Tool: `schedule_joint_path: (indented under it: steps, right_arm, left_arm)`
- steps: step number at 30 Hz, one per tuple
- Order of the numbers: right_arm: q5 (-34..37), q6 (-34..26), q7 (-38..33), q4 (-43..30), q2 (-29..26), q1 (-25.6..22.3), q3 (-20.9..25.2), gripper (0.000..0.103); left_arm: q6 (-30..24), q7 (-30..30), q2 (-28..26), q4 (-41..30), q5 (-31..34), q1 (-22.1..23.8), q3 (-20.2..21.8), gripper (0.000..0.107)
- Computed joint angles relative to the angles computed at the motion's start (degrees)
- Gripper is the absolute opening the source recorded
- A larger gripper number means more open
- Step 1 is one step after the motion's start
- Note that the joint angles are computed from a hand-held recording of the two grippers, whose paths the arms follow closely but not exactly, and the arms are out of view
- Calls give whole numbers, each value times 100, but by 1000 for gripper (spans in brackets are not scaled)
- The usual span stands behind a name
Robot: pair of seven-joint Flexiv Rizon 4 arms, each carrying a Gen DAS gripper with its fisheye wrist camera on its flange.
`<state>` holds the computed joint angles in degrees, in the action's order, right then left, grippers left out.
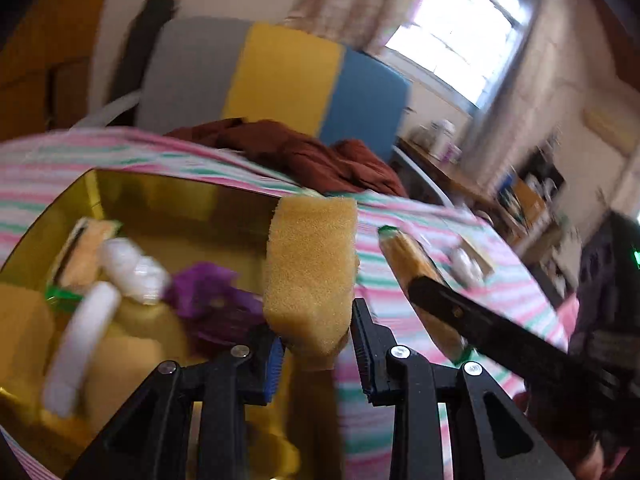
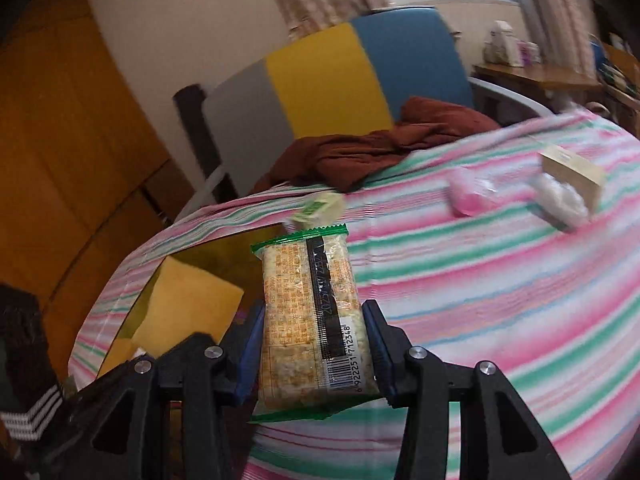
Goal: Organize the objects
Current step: 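Carry the sponge and cracker bar over the gold tray and open both tools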
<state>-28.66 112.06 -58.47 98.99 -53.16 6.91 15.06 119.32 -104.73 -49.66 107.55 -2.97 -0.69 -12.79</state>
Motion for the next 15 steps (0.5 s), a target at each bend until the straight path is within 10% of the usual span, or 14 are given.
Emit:
schedule_joint_path:
  steps: [8,15]
  right_arm:
    - [-1089,-1943,-840,-1356,-764,-436,1570,48]
    - [-864,-3057,-1562,-2446,-1210,86,1724,48]
  left_arm:
    - [-520,-578,40,-47,149,1198,-506,31]
    - [-1264,-466,-154,-492,-136,1514,-624,31]
